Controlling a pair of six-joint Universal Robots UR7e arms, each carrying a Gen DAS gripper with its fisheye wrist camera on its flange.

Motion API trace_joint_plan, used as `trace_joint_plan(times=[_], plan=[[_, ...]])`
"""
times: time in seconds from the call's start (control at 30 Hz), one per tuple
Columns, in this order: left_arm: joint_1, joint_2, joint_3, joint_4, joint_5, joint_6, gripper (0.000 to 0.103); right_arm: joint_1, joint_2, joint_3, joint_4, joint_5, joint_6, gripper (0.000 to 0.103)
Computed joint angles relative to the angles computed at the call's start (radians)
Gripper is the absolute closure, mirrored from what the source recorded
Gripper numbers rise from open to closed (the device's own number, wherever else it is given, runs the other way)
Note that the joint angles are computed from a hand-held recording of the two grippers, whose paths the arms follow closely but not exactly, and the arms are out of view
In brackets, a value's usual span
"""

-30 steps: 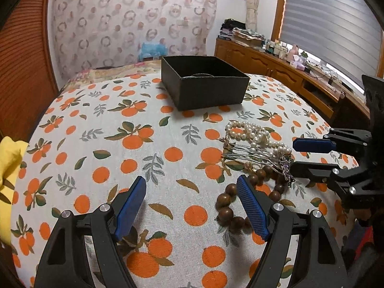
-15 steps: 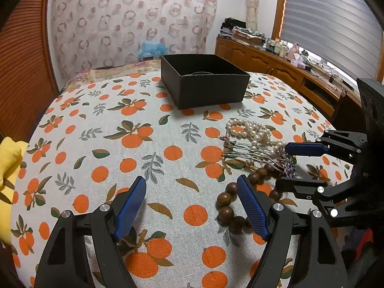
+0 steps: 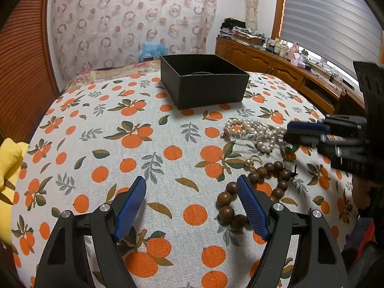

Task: Organize jewelry
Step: 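Grasp a silver hairpin with the right gripper and lift it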

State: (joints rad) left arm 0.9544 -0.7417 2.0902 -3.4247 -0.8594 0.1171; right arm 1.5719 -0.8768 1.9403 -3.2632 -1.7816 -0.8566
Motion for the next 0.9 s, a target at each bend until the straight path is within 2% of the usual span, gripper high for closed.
trace_joint_plan(times=[0.13, 0.4, 0.7, 0.73, 0.9], plan=[[0.001, 0.001, 0.000, -0.002, 0.001, 0.004, 0.028, -0.005, -0.003, -0.028, 0.004, 0.012, 0.018, 0.082], [0.002, 0.002, -0.001, -0.004, 0.000, 0.004, 0.028, -0.003, 0.038, -0.104, 0.011, -0.034, 0.014, 0.082], [0.000, 0.004, -0.001, -0.003, 0.002, 0.002, 0.028, -0.018, 0.002, -0.050, 0.042, 0.002, 0.012, 0.083], [0.001, 0.004, -0.001, -0.003, 0.002, 0.003, 0.028, -0.018, -0.001, -0.045, 0.042, 0.005, 0.009, 0.087], [0.001, 0.003, -0.001, 0.002, 0.002, 0.004, 0.028, -0.018, -0.012, -0.026, 0.035, 0.021, -0.006, 0.090]])
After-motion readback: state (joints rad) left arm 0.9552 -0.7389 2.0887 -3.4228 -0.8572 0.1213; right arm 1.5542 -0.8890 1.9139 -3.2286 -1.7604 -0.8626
